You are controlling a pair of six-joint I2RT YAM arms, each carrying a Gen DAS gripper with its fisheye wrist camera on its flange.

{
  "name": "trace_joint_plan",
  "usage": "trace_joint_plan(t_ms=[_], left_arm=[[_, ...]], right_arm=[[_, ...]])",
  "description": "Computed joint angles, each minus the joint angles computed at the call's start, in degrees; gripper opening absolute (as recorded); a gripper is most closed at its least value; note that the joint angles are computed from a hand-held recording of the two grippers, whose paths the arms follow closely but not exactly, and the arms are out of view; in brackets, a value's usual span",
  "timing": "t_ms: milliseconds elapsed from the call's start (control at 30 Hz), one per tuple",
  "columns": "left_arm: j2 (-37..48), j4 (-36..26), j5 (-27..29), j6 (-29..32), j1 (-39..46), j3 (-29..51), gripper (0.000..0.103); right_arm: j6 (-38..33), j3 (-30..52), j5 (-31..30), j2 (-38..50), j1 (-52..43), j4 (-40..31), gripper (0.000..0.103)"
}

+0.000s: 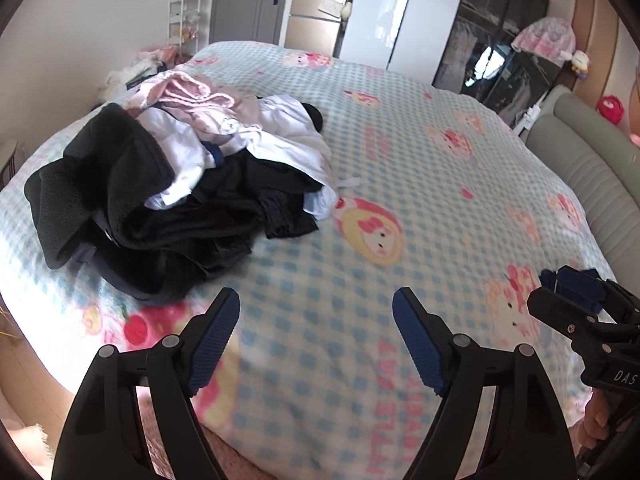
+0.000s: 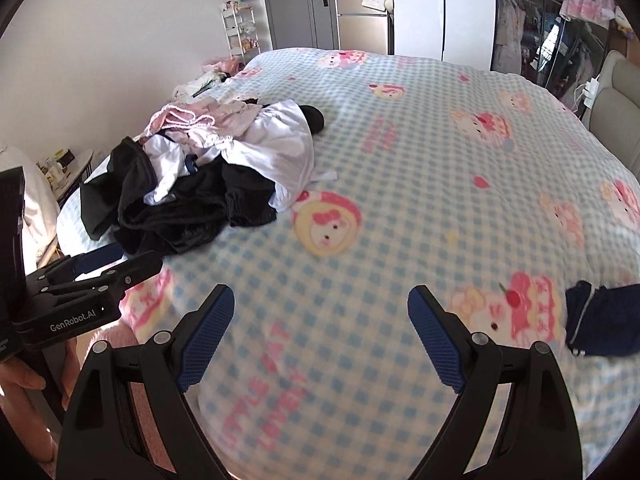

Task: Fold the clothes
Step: 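Reach both grippers toward the clothes pile on the bed, then grasp the pink cartoon-print pants from the pile with both grippers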

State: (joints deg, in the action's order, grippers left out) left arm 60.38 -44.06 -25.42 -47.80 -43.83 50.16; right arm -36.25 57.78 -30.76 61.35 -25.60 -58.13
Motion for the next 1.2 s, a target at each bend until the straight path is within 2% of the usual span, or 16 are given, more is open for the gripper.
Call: trace_joint_plan(t_ms=[33, 67, 100, 133, 267, 400, 433, 533, 733, 800, 833, 867, 967, 1033, 1133, 1200], left_arm=[[-0.2, 1.5, 1.2, 2.4, 3.6, -0.4, 0.076], [0.1, 3.0, 2.2, 5.4, 7.5, -0.4, 0.071], [1.0, 4.7, 3.1, 8.6, 11.6, 0.0, 0.067], [2.3, 5.9, 4.1, 12.1, 16.3, 1.3, 0.060], [10.8, 11.2, 11.1, 25.1, 35.5, 8.4, 0.059], [22.2, 13.0, 17.6, 31.9, 48.3, 17.5, 0.061], [25.2, 13.2, 19.8, 33.2, 50.9, 19.8, 0.068], [32.7, 13.6, 24.7, 36.3, 54.8, 25.1, 0.074], [42.0, 16.7, 23.7, 40.2, 54.4, 32.1, 0.074], [43.8, 18.0, 23.4, 39.1, 54.6, 33.3, 0.055], [44.9, 17.4, 24.1, 38.4, 54.9, 34.4, 0.034], [45.6, 16.3, 25.5, 38.0, 55.2, 35.4, 0.024], [41.6, 18.1, 28.7, 38.1, 54.7, 31.3, 0.016], [37.1, 19.4, 30.4, 38.5, 53.4, 27.1, 0.015], [27.7, 22.4, 24.9, 40.3, 47.5, 18.9, 0.015], [22.3, 20.6, 24.7, 40.0, 43.6, 15.7, 0.015]], right_arm=[[3.4, 0.5, 1.2, 1.4, 4.0, 2.2, 0.089], [5.9, 1.2, 1.6, 3.2, 7.4, 3.9, 0.080], [8.1, 2.0, 1.8, 5.1, 10.6, 5.5, 0.062], [10.5, 2.7, 3.1, 6.7, 13.8, 7.5, 0.059], [17.6, 7.8, 10.0, 14.0, 24.9, 14.0, 0.060], [23.5, 18.0, 14.2, 26.2, 34.7, 16.8, 0.080], [24.5, 21.2, 14.9, 29.6, 36.7, 17.0, 0.081], [27.7, 32.1, 18.0, 41.8, 42.7, 17.0, 0.081], [31.8, 58.2, 23.3, 66.9, 49.4, 12.7, 0.081], [33.3, 69.9, 21.4, 75.8, 49.7, 6.9, 0.080], [34.3, 74.8, 19.5, 79.7, 49.6, 4.3, 0.073], [34.5, 76.9, 17.7, 81.3, 49.4, 2.7, 0.046], [33.9, 67.5, 15.7, 76.2, 49.2, 7.8, 0.023], [32.4, 55.8, 17.3, 68.5, 49.1, 14.8, 0.019], [32.0, 41.6, 17.2, 58.7, 46.1, 21.3, 0.016], [30.0, 31.8, 17.0, 51.2, 42.8, 24.6, 0.015]])
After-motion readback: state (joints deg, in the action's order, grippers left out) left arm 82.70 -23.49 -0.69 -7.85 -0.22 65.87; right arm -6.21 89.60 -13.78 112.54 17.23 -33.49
